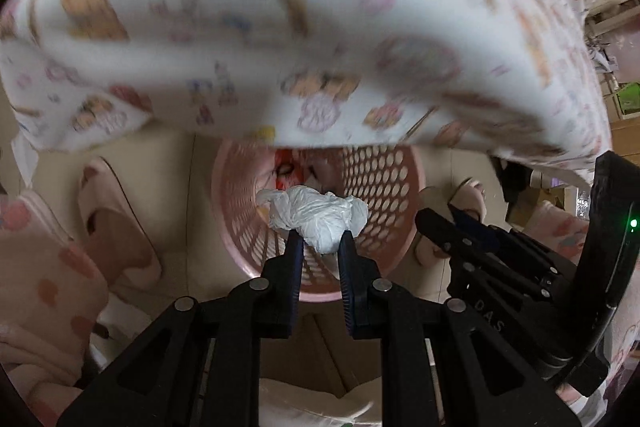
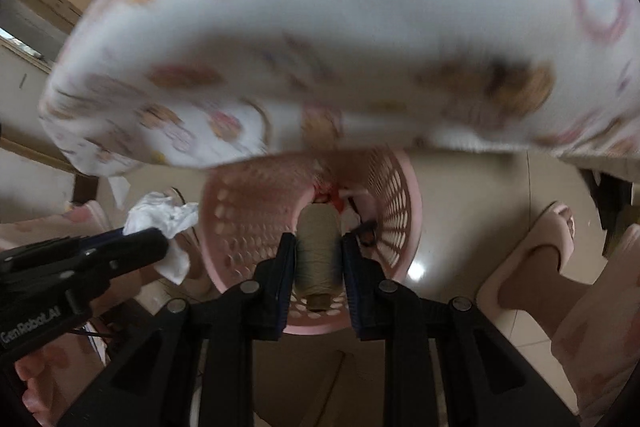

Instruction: Collect trash

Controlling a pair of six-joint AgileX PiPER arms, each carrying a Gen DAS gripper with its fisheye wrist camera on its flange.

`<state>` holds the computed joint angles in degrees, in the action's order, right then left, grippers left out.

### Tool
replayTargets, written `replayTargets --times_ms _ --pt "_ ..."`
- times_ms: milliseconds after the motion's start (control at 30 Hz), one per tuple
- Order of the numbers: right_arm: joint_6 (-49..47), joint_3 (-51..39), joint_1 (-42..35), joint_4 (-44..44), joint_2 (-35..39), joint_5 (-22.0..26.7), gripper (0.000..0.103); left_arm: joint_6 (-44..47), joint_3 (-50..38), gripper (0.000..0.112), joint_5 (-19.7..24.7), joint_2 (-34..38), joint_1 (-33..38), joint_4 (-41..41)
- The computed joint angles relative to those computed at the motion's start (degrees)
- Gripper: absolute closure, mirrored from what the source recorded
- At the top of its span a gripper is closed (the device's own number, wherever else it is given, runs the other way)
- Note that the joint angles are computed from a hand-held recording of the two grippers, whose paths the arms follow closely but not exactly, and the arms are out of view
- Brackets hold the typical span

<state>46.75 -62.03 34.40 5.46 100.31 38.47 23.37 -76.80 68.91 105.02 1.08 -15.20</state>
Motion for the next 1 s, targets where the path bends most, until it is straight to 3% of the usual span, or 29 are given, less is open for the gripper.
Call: replayTargets --times_ms 133,267,367,600,733,867,1000 --pt "-0.71 0.89 -0.10 1.09 1.50 -0.03 0.081 -1.63 -0.20 0.095 0.17 2.06 -0.52 1.18" --pt "-0.22 1.92 0.14 0.51 2.08 -0.03 0.081 -3.11 1.05 0.084 -1.21 1.81 -1.51 2.62" --pt "0.49 1.87 0.57 -0.32 2.18 0.34 0.072 -3.21 1.35 0.071 -1.48 0.95 -1.63 2.96" --pt "3.60 0.88 0.96 -3.21 0.77 1.78 0.061 -2.24 0.82 0.062 -1.85 -0.62 -0.83 3.19" --pt "7.27 0.42 1.55 -5.69 -1.58 3.01 0.060 -1.08 0.08 0.057 -1.65 -2.64 0.12 2.34" --pt "14.51 -1.67 4.46 -14.39 -4.67 6.70 0.054 0.25 1.11 0.052 -4.78 -6.64 0.34 3.05" --pt "20.52 -3.47 7.74 -23.08 -8.12 10.47 0.046 4.38 -0.23 0.044 -4.17 -9.02 2.75 -1.45"
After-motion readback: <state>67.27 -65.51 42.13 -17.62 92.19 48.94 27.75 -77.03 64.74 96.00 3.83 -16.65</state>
